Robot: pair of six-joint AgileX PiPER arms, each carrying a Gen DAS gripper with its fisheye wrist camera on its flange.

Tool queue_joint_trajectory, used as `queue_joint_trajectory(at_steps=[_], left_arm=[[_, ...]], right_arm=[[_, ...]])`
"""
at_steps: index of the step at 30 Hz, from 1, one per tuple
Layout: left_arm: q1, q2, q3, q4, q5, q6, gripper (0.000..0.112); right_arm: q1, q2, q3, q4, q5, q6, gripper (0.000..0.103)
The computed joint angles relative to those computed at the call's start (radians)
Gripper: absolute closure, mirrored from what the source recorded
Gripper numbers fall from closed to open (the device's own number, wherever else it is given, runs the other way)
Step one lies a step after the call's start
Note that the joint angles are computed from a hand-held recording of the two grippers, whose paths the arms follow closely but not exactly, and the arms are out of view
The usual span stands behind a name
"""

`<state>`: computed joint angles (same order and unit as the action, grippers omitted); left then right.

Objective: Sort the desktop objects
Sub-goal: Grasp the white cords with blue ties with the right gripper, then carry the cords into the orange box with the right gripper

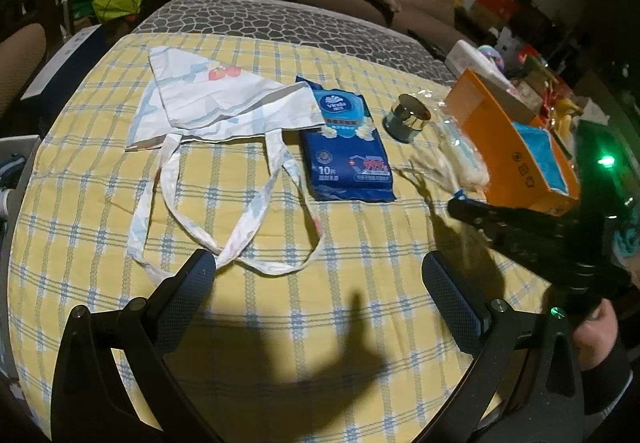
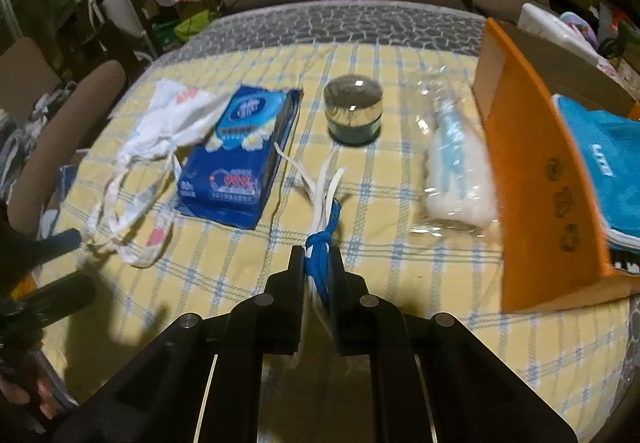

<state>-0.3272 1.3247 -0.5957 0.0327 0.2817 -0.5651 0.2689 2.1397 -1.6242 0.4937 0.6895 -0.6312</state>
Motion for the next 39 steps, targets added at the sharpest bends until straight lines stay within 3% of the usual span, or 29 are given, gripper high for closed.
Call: queue_joint_trajectory(at_steps=[6, 12, 18, 23, 32, 39], left_arm=[[-0.102, 0.032, -0.070, 0.206, 0.065, -0.246, 0.009], [-0.187, 0.111, -0.186, 0.292, 0.112, -0.341, 0.009], [-0.221, 0.206, -0.292, 0.260, 0.106, -0.334, 0.009], [-0.222, 0.320, -0.407, 0.144, 0.102, -0.207, 0.009], [-0.242, 0.576, -0.737, 0.131, 0.244, -0.097, 0.009], [-0.244, 0.720, -0.910, 0.095, 0.289, -0.097, 0.009]], right_arm=[[-0.065, -0.071, 0.017, 0.061, 0.051, -0.030, 0.093], [-0.145, -0.119, -0.003, 0.136, 0.114, -0.061, 0.093], [-0.213, -0.121, -0.066, 0.131, 0.199, -0.036, 0.093], [-0.266, -0.125, -0.084, 0.154, 0.224, -0.066, 0.093], [-0.320, -0.122, -0.121, 0.162, 0.247, -0.123, 0.092], [-0.369, -0.090, -0.164, 0.181, 0.269, -0.153, 0.092]])
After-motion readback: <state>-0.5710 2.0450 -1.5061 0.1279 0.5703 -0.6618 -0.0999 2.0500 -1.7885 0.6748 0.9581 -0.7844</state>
